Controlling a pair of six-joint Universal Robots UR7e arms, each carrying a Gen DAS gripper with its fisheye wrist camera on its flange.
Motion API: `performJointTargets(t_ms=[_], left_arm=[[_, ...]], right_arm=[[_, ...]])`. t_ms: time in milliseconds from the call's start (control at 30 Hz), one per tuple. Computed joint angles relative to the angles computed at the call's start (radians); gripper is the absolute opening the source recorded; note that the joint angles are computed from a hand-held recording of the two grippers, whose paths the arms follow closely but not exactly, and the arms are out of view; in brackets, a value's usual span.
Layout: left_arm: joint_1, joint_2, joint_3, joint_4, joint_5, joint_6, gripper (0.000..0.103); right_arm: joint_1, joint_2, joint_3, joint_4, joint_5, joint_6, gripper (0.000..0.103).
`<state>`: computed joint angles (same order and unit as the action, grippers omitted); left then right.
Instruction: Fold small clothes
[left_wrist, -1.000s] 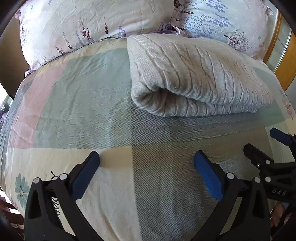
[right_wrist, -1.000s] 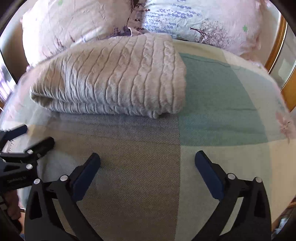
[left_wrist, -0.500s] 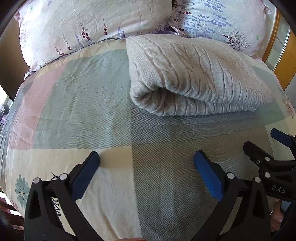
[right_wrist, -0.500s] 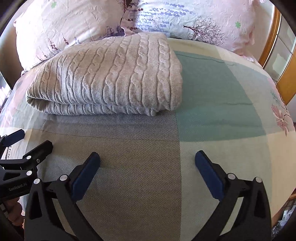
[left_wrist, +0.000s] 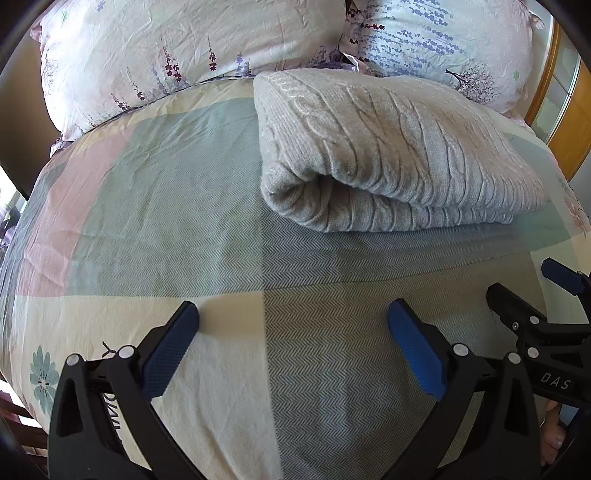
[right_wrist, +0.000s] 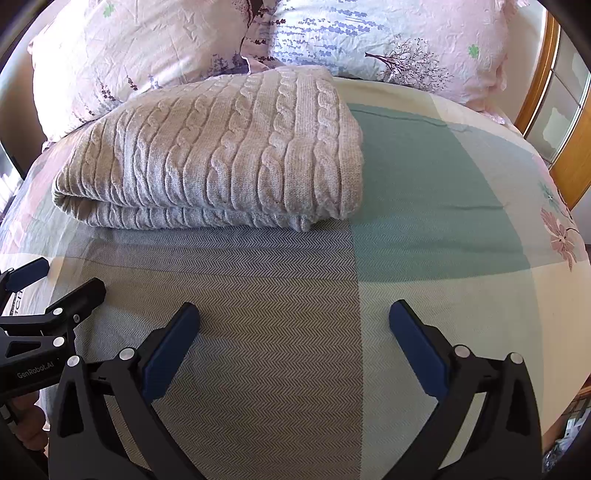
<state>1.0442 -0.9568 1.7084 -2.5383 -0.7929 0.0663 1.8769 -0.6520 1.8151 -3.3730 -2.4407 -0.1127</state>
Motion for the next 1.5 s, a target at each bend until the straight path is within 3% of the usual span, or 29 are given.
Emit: performJointTargets(t_ms=[1500], left_arm=[[-0.001, 0.011, -0.023, 0.042, 0.011, -0.039, 0.101]], right_arm=[[0.002, 0.008, -0.006, -0.015, -0.005, -0.002, 0.102]])
